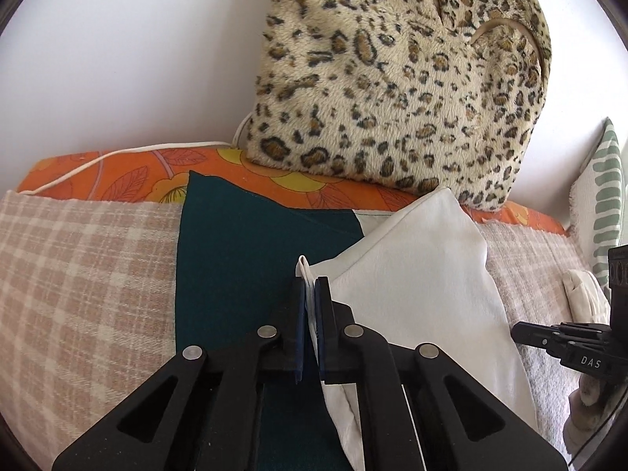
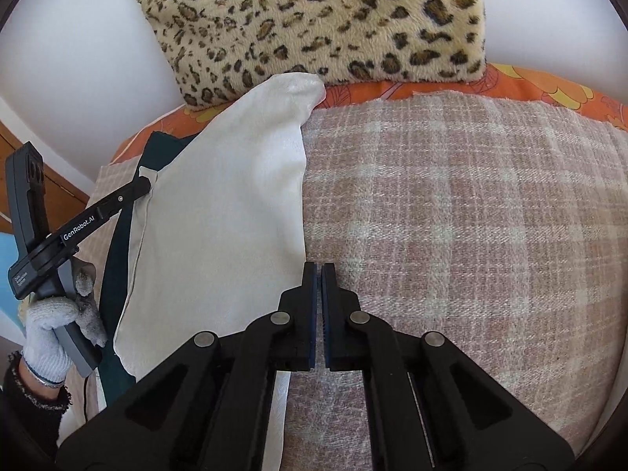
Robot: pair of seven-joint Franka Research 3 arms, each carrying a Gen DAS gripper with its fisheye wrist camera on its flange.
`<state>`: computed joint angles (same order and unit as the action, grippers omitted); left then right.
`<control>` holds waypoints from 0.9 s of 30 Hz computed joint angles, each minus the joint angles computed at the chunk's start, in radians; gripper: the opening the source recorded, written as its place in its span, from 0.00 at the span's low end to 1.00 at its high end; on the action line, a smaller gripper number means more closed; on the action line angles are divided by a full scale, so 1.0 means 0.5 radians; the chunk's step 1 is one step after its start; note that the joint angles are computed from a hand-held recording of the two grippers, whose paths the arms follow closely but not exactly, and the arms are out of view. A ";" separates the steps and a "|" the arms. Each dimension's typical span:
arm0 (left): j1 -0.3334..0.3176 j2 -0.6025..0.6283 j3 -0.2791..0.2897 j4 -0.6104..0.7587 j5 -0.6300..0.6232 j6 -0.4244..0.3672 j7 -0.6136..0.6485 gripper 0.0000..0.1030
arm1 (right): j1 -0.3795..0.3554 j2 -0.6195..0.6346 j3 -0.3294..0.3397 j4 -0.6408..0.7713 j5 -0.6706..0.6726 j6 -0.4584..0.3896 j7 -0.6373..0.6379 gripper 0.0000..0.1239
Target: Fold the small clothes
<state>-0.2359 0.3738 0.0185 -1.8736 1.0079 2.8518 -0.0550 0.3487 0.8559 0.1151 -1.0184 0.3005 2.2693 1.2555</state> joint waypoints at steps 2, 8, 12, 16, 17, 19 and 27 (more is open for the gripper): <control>0.085 -0.026 -0.075 -0.038 -0.219 -0.002 0.148 0.45 | -0.014 -0.017 0.007 -0.022 0.019 -0.001 0.000 0.02; 0.052 -0.256 -0.019 -0.241 -0.012 0.014 -0.097 0.46 | -0.032 -0.235 0.025 -0.337 0.035 0.120 -0.094 0.03; 0.084 -0.498 -0.110 -0.446 0.095 -0.077 -0.175 0.47 | -0.097 -0.490 0.069 -0.661 0.157 0.194 -0.204 0.05; 0.115 -0.761 -0.264 -0.647 0.096 -0.226 -0.199 0.47 | -0.158 -0.780 0.090 -1.001 0.311 0.276 -0.332 0.29; 0.122 -0.823 -0.304 -0.695 0.073 -0.246 -0.191 0.47 | -0.165 -0.856 0.088 -1.092 0.345 0.311 -0.361 0.33; 0.134 -0.934 -0.383 -0.782 0.043 -0.268 -0.208 0.49 | -0.188 -0.993 0.082 -1.241 0.421 0.311 -0.411 0.33; 0.100 -1.291 -0.633 -1.173 -0.132 -0.185 -0.379 0.54 | -0.218 -1.572 -0.024 -1.909 0.643 0.283 -0.612 0.33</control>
<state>-0.1859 -0.2718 -0.2983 -2.4601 0.9418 2.7593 -0.2443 0.2399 0.0701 0.1033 -1.9732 0.6221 2.4109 0.9496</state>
